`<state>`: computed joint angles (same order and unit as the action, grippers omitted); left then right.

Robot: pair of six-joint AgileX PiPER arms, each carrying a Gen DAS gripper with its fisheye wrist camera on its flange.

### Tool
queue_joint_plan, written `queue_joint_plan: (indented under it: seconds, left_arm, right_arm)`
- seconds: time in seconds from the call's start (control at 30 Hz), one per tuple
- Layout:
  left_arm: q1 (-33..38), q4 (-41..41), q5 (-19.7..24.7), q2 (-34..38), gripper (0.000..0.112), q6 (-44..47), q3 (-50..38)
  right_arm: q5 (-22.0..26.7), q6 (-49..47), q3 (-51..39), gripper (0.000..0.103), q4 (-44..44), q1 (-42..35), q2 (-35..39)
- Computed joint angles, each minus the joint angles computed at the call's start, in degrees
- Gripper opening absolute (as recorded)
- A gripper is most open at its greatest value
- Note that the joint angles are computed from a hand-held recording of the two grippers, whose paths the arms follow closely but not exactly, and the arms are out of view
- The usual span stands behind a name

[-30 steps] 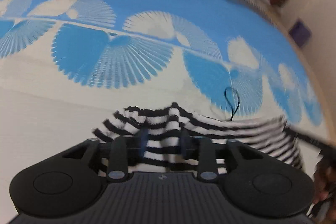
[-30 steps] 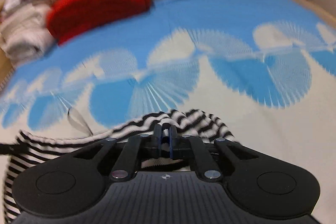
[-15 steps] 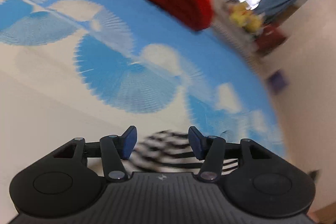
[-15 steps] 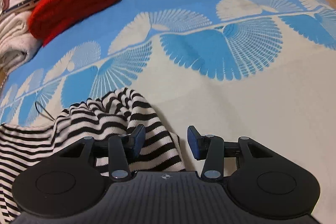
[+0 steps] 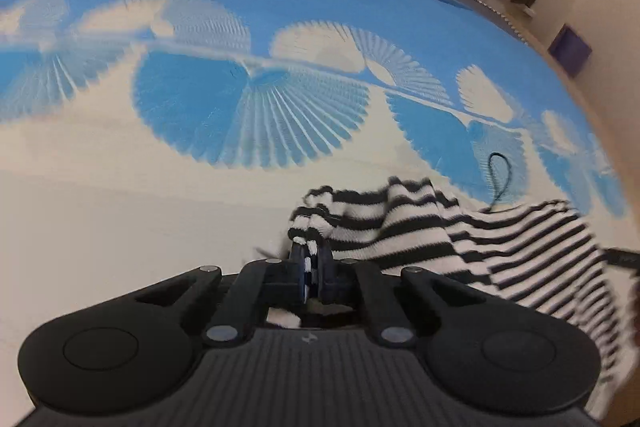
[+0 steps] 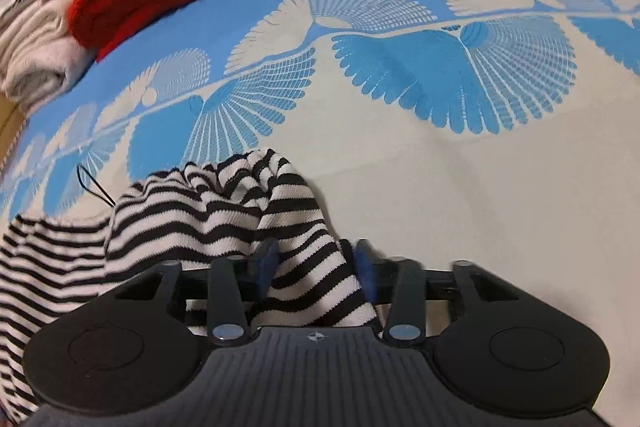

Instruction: Fold small clothes

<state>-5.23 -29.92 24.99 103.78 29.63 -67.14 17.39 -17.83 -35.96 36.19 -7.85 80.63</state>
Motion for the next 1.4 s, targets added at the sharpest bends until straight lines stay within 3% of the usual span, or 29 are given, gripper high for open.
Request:
queue_joint_plan:
  seconds: [0.07, 0.1, 0.2, 0.27, 0.37, 0.4, 0.43, 0.5, 0.53, 0.63, 0.73, 0.83, 0.9, 0.97, 1.07, 1.1, 1.13, 1.27, 1.33, 1.4]
  left_arm:
    - [-1.8, 9.6, -9.9, -3.2, 0.004, -8.6, 3.8]
    - [-1.9, 11.2, -11.8, -3.8, 0.004, -11.2, 4.5]
    - [-3.3, 24.8, -6.7, -0.7, 0.005, -24.1, 1.2]
    - [-4.6, 29.0, -1.0, 2.0, 0.006, -26.9, -1.8]
    - [-2.1, 18.3, 1.2, 0.7, 0.018, -18.8, -2.4]
    - [-0.5, 12.6, 2.3, -0.4, 0.031, -15.3, -2.4]
    - [1.3, 6.8, 3.5, -1.5, 0.044, -11.4, -1.9]
    - [5.0, -2.3, 8.2, -2.8, 0.05, -5.3, -2.1]
    - [6.2, -3.4, 11.5, -2.8, 0.052, -5.2, -2.8]
    - [8.0, 2.9, 23.7, -1.8, 0.058, -11.4, -5.4]
    - [8.9, 6.8, 29.0, -2.0, 0.058, -11.8, -3.7]
    - [10.4, 5.6, 32.4, -2.6, 0.058, -8.3, -1.1]
    - [9.9, 6.5, 32.4, -2.6, 0.057, -8.3, 0.6]
    - [9.5, 6.5, 33.1, -2.2, 0.045, -8.4, 1.3]
    - [8.6, 5.5, 33.2, -3.2, 0.014, -7.7, 2.0]
    - [8.1, 5.8, 32.6, -4.2, 0.003, -7.6, 2.3]
    - [7.7, 6.0, 30.8, -6.2, 0.003, -7.8, 2.9]
    - [9.1, 6.4, 21.5, -14.7, 0.003, -7.9, 5.9]
    - [8.6, 8.8, 22.3, -14.9, 0.003, -8.7, 5.9]
    - [6.5, 12.1, 25.8, -13.4, 0.004, -7.3, 5.5]
  right_arm:
    - [-1.6, 5.1, 0.1, 0.004, -4.3, 0.9, -1.2]
    - [-3.3, 10.8, 0.4, 0.004, -7.9, 1.5, -2.5]
    - [-10.2, 28.0, 2.4, 0.003, -22.4, 2.1, -4.8]
    - [-9.5, 39.2, 1.4, 0.004, -33.8, 2.7, -2.6]
    - [-4.7, 54.8, -1.3, 0.006, -49.2, 6.5, 0.7]
    - [-2.5, 56.7, -2.0, 0.008, -51.1, 7.2, 0.5]
    - [-1.2, 56.4, -2.0, 0.011, -50.7, 7.4, -0.9]
    - [-0.9, 48.9, -0.6, 0.016, -43.2, 5.6, -5.5]
    - [-0.6, 43.2, 0.4, 0.023, -37.8, 4.0, -7.8]
    - [4.6, 26.0, 2.6, 0.044, -22.2, -2.0, -12.8]
    - [14.4, 8.8, 4.4, 0.045, -10.3, -9.6, -15.5]
    - [20.1, 0.1, 7.3, 0.045, -8.2, -13.7, -18.2]
    - [22.4, -2.9, 9.3, 0.044, -7.8, -14.9, -19.3]
    - [22.9, -1.6, 10.8, 0.044, -10.4, -14.5, -21.6]
    - [24.8, -2.3, 11.6, 0.035, -8.8, -17.8, -23.1]
    - [25.5, -1.8, 11.6, 0.026, -9.0, -18.6, -23.8]
    - [26.5, -2.0, 11.4, 0.008, -8.7, -19.4, -24.5]
    - [30.4, -6.9, 9.2, 0.005, -3.8, -27.4, -31.4]
    - [31.1, -3.7, 8.4, 0.004, -2.6, -34.2, -31.8]
    - [34.3, -6.3, 7.8, 0.005, -6.4, -31.8, -30.1]
